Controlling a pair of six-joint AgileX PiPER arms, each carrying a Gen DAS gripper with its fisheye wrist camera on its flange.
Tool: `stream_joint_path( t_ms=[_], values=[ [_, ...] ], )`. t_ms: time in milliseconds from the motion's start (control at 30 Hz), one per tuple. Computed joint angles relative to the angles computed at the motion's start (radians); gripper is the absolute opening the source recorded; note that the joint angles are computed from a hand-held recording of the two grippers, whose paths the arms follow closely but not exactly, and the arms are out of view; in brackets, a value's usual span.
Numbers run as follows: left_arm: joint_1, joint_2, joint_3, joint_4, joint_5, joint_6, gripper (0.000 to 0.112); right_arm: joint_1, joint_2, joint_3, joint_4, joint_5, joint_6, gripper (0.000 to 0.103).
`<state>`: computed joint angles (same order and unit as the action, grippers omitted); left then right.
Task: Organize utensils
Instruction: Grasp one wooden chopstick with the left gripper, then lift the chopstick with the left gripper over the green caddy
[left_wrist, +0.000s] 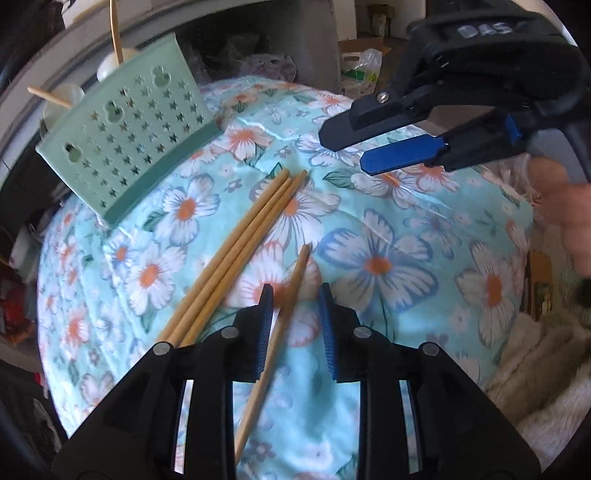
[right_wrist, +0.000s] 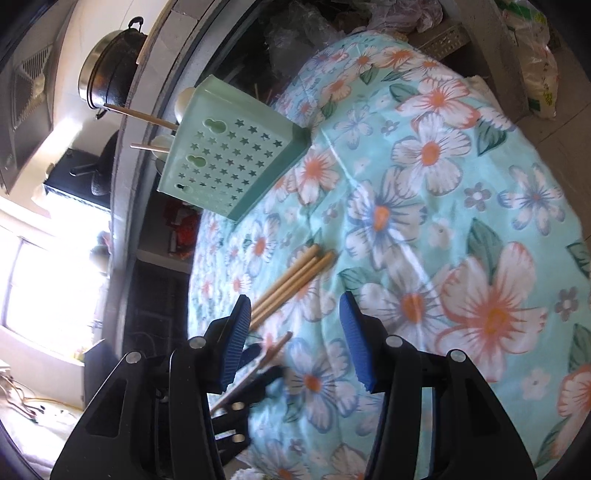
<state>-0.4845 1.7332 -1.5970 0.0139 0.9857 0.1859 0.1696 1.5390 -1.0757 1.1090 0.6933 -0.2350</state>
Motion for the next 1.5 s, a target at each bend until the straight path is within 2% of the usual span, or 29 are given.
stream_joint_path(
  t_ms=[67, 233, 433, 500, 567, 667, 767, 833, 967, 1067, 1233, 1333, 1367, 1500],
  values=[
    [0.014, 0.034, -0.025, -0.041, 0.012, -0.014, 0.017, 0.003, 0.023, -0.011, 0.048, 0.011, -0.017, 0.045],
    [0.018, 0.016, -0.017, -0.054, -0.003, -0.041, 0.005, 0.014, 0.083, -0.04, 0.087, 0.007, 0.011, 0.038],
    [0.078, -0.061, 0.023, -0.104, 0.0, -0.077, 0.004, 0.017, 0.154, -0.06, 0.133, -0.034, 0.05, 0.029],
    [0.11, -0.08, 0.024, -0.136, 0.0, -0.08, 0.004, 0.018, 0.176, -0.06, 0.167, -0.056, 0.045, 0.025],
    [0.139, -0.091, 0.019, -0.171, -0.001, -0.086, 0.004, 0.017, 0.196, -0.054, 0.21, -0.071, 0.029, 0.012],
    [0.173, -0.097, 0.007, -0.204, -0.003, -0.097, 0.004, 0.012, 0.199, -0.027, 0.298, -0.089, -0.035, 0.01],
    [0.199, -0.106, 0.008, -0.224, -0.004, -0.099, 0.004, 0.0, 0.159, -0.012, 0.297, -0.139, -0.043, 0.009],
    [0.223, -0.111, 0.012, -0.253, 0.002, -0.086, 0.004, -0.022, 0.15, -0.024, 0.277, -0.142, -0.029, 0.009],
    [0.234, -0.107, 0.023, -0.262, -0.009, -0.096, 0.004, -0.058, 0.145, -0.039, 0.224, -0.119, 0.02, 0.014],
    [0.245, -0.106, 0.027, -0.278, -0.015, -0.091, 0.004, -0.065, 0.143, -0.022, 0.236, -0.102, 0.018, 0.024],
    [0.254, -0.105, 0.029, -0.291, -0.01, -0.093, 0.004, -0.041, 0.192, -0.03, 0.262, -0.112, 0.028, 0.025],
    [0.253, -0.112, 0.038, -0.287, -0.015, -0.099, 0.004, -0.026, 0.205, -0.028, 0.282, -0.134, 0.025, 0.017],
    [0.253, -0.112, 0.039, -0.288, -0.016, -0.102, 0.004, -0.023, 0.208, -0.03, 0.286, -0.14, 0.023, 0.011],
    [0.257, -0.118, 0.042, -0.283, -0.019, -0.116, 0.004, -0.012, 0.19, -0.017, 0.32, -0.167, -0.001, 0.009]
  ],
)
